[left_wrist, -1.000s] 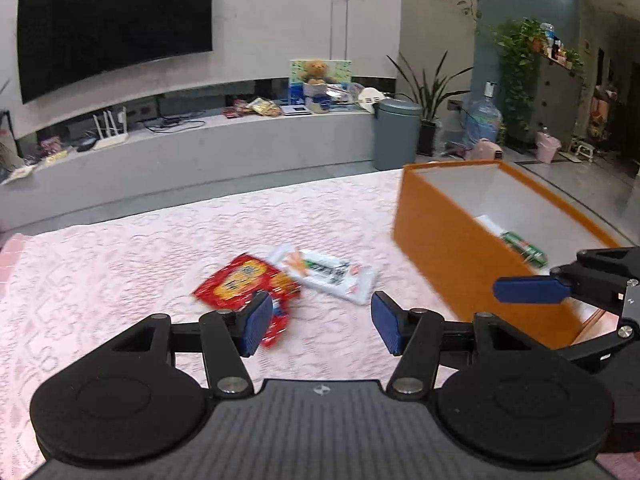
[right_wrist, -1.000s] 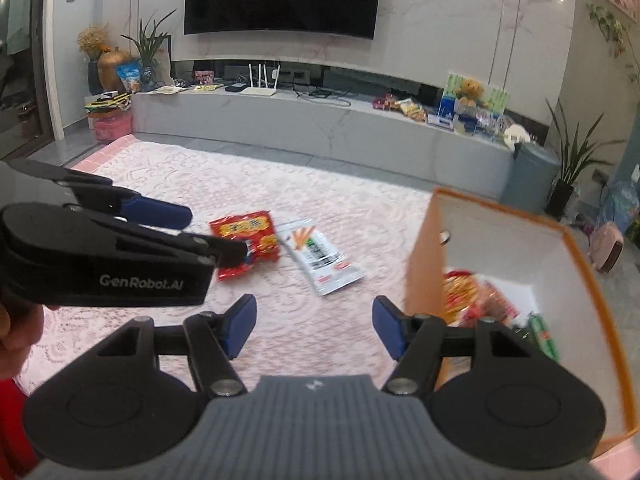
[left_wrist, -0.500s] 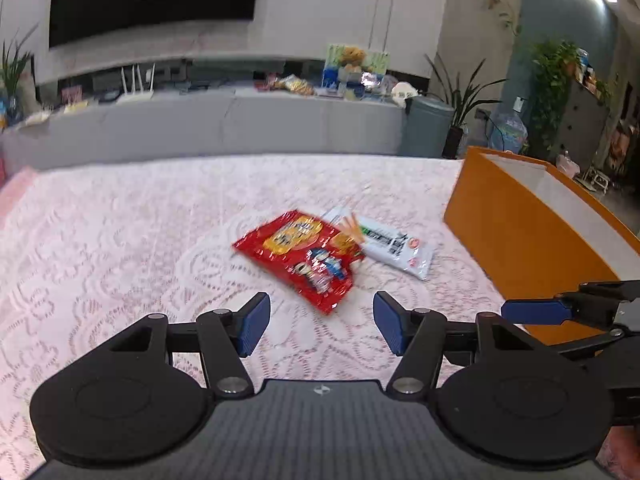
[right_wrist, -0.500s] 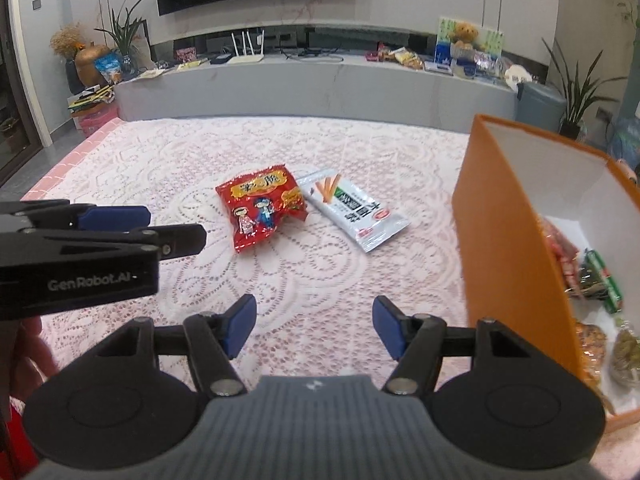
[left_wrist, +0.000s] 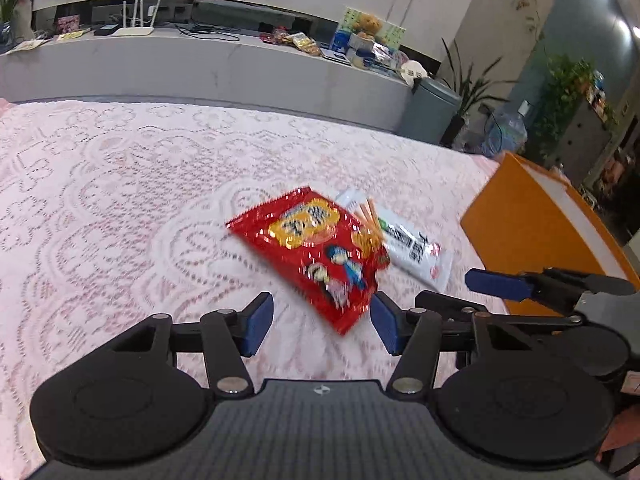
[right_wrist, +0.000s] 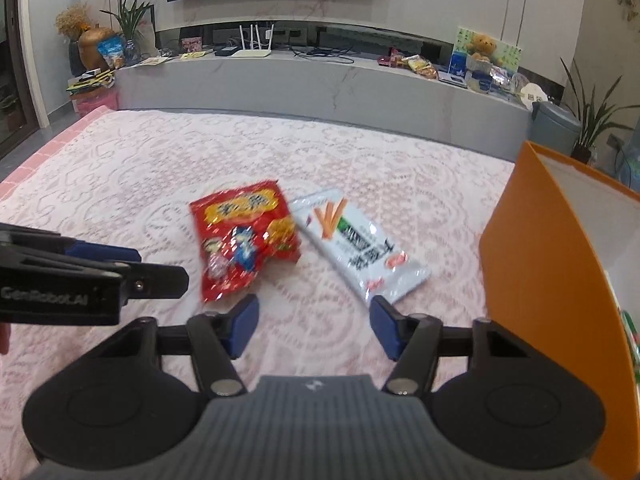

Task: Organize snacks
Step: 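Move both grippers back toward the red chip bag and white breadstick packet, then grasp the red chip bag with the left gripper while the right grasps the white breadstick packet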

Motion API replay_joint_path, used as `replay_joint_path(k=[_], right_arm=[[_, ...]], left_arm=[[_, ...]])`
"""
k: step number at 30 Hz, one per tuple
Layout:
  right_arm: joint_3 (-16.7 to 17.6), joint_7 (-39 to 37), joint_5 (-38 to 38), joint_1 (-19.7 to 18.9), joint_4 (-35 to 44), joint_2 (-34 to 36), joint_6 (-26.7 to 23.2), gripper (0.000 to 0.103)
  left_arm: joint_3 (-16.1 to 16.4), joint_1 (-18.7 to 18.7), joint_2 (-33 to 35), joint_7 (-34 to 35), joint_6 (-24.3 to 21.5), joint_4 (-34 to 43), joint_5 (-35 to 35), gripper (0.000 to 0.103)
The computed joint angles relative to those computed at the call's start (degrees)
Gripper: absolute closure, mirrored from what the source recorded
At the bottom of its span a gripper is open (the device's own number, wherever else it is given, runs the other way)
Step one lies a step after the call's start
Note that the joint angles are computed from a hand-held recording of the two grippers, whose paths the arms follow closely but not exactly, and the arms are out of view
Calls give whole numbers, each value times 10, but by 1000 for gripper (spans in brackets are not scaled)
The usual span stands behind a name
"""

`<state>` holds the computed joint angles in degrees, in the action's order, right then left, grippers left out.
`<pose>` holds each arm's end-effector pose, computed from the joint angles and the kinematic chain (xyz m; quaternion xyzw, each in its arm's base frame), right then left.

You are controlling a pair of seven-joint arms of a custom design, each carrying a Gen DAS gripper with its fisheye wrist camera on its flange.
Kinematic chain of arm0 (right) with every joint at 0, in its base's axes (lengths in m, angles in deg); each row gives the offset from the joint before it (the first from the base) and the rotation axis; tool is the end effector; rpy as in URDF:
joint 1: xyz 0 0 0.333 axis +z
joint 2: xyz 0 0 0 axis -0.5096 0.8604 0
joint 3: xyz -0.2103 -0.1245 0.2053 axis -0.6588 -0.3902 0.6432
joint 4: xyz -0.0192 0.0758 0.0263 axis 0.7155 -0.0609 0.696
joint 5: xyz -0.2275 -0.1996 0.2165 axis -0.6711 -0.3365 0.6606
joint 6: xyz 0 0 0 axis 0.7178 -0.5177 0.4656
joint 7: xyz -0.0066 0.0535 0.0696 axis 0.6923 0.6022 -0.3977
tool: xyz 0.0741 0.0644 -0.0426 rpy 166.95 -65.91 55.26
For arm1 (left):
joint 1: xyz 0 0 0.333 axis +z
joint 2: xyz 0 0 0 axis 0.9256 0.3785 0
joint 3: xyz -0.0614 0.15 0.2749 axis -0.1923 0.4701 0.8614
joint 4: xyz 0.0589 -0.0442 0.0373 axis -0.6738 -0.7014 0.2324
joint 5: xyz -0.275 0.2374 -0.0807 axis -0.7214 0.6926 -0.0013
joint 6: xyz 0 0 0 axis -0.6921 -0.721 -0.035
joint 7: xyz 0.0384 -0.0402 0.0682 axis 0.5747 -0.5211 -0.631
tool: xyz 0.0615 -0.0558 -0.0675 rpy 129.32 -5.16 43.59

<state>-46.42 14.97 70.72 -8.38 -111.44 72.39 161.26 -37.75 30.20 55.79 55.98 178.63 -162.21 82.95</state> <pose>0.5223 0.3508 0.3633 -0.8507 0.3498 -0.1568 0.3597 0.4586 -0.4855 0.3689 -0.7759 0.4888 -0.3313 0.2222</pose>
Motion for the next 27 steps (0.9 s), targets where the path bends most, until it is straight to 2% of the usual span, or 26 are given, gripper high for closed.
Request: replay_joint_path(k=[2,5,7,10,12,14,16,18,23,25,27], right_arm=[[-19,7,-13,18,20,15,5,52],[-68,34,-41,58,50,39,8,52],[-78,48,-52,63,69,53,-1,52],[-87,61,-68,67,92,71,-7,52],[-112,74,-86,88,109,85,-7,52],[-141,91,-104,114,125,100,-4,52],[-125,90,-110,101,136,108,-9,52],[-93,78,-110,75,142,112,-21,52],[-52,62,-96,44,138,110,-33,52],[-38,50,-90,35,134,108,-35,52],[-22,34,-82,25,128,106,-33,52]], left_arm=[[3,6,9,-2,12,12,-2,36],[6,13,26,9,16,36,-27,32],[11,13,36,8,11,51,-42,31],[25,9,38,-38,15,53,-42,30],[29,15,37,-69,34,48,-43,30],[24,25,39,-69,36,50,-66,30],[23,29,42,-64,37,52,-83,30],[23,32,44,-61,40,53,-92,29],[23,34,55,-44,31,65,-124,27],[20,32,61,-25,16,75,-138,21],[14,31,73,18,-14,102,-162,19]])
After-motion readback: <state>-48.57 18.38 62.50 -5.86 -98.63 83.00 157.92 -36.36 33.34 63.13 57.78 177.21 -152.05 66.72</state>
